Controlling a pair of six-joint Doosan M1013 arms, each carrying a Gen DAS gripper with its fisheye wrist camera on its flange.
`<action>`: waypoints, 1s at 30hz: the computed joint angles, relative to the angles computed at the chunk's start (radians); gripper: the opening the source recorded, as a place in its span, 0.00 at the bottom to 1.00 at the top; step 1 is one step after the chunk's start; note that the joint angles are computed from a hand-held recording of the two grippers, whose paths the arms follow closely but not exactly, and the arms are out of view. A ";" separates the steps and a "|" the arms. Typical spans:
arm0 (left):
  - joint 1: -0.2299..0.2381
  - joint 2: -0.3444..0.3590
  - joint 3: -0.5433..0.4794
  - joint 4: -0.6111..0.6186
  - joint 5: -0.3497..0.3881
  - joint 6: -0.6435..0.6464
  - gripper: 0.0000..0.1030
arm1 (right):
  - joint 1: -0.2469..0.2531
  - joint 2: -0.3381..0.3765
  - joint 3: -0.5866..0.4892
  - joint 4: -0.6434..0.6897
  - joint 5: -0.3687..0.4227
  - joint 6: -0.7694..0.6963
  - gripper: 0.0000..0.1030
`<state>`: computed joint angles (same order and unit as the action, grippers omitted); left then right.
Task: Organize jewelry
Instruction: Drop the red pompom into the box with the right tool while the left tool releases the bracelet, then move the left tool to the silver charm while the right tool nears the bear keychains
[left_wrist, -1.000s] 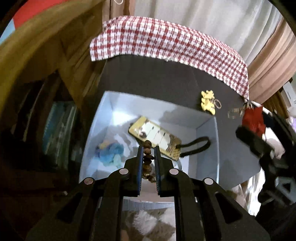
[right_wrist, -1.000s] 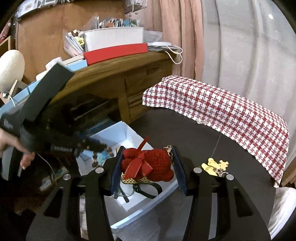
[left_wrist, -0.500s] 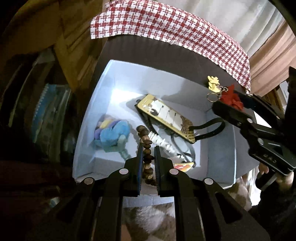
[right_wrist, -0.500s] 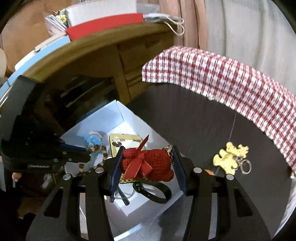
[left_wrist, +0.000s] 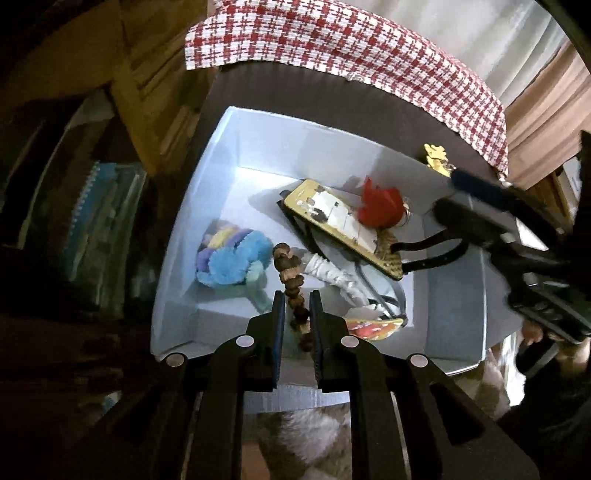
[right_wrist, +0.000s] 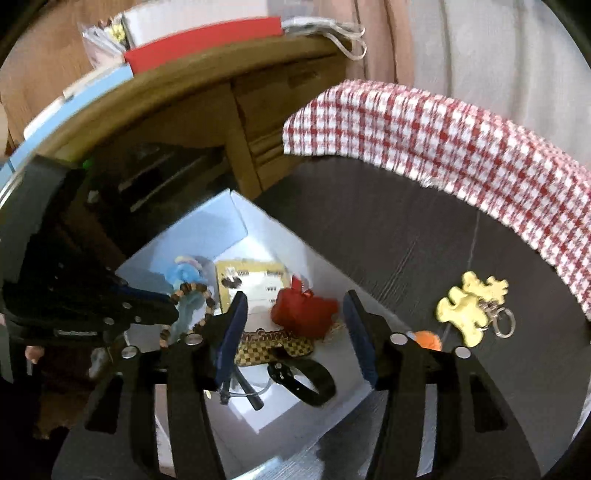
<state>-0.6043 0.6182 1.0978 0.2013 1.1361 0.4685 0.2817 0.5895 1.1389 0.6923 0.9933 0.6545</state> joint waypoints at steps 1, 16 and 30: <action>-0.002 0.000 -0.003 0.010 0.000 0.001 0.27 | -0.004 -0.003 0.001 0.010 -0.007 -0.006 0.55; -0.027 0.021 -0.088 0.108 0.027 0.040 0.96 | -0.056 -0.056 0.073 0.055 -0.162 -0.046 0.79; 0.022 0.115 -0.268 0.129 0.081 0.212 0.96 | -0.133 -0.029 0.059 0.017 -0.180 0.064 0.82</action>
